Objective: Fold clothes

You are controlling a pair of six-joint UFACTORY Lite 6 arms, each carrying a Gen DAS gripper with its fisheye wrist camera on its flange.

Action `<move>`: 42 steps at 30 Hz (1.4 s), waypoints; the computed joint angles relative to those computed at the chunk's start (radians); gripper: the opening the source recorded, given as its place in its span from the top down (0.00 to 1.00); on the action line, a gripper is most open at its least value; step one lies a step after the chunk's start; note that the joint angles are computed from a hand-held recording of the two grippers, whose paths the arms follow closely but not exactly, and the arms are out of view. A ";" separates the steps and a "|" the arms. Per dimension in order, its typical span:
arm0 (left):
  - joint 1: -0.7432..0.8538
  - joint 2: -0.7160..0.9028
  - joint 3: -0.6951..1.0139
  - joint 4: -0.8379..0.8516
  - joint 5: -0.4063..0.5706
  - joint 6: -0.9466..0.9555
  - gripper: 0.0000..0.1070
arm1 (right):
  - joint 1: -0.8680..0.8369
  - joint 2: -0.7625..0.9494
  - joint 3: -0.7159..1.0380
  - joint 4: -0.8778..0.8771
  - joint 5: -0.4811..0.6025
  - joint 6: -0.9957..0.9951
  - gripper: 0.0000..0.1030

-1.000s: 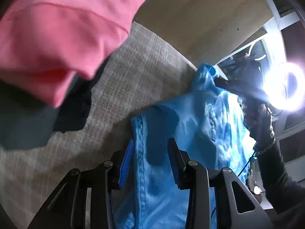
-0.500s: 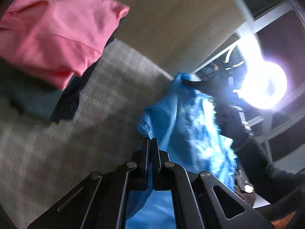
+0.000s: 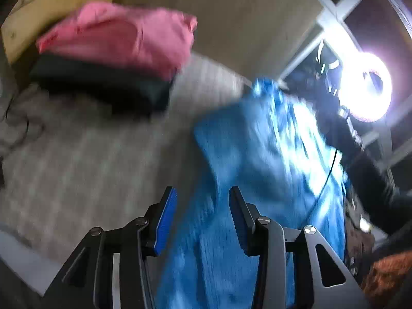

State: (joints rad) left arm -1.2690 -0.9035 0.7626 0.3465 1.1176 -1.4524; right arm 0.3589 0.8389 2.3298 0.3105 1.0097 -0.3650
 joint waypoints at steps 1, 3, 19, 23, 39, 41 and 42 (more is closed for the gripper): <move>-0.102 0.002 -0.020 0.024 0.004 -0.105 0.68 | 0.015 -0.073 -0.105 0.013 -0.015 -0.026 0.79; -0.219 0.052 -0.072 0.059 -0.087 -0.259 0.70 | 0.050 -0.214 -0.314 0.042 -0.052 -0.070 0.79; 0.167 0.150 -0.192 -0.151 -0.303 0.253 0.78 | 0.016 -0.562 -0.843 0.165 -0.144 -0.221 0.87; 0.353 0.341 -0.112 -0.253 -0.507 0.537 0.78 | -0.003 -0.565 -0.865 0.199 -0.121 -0.234 0.87; 0.865 0.674 0.029 -0.990 -0.735 1.504 0.81 | -0.096 -0.331 -0.698 0.192 -0.061 -0.194 0.85; 0.876 0.653 0.006 -1.108 -0.781 1.578 0.77 | -0.085 -0.267 -0.616 0.186 -0.065 -0.166 0.84; 0.881 0.608 -0.027 -1.176 -0.806 1.621 0.74 | -0.078 -0.233 -0.565 0.188 -0.068 -0.155 0.82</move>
State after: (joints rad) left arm -0.3884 -0.2959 0.7358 -0.8291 0.3119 0.1681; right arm 0.2805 0.6061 1.7646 0.4986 0.9420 -0.5203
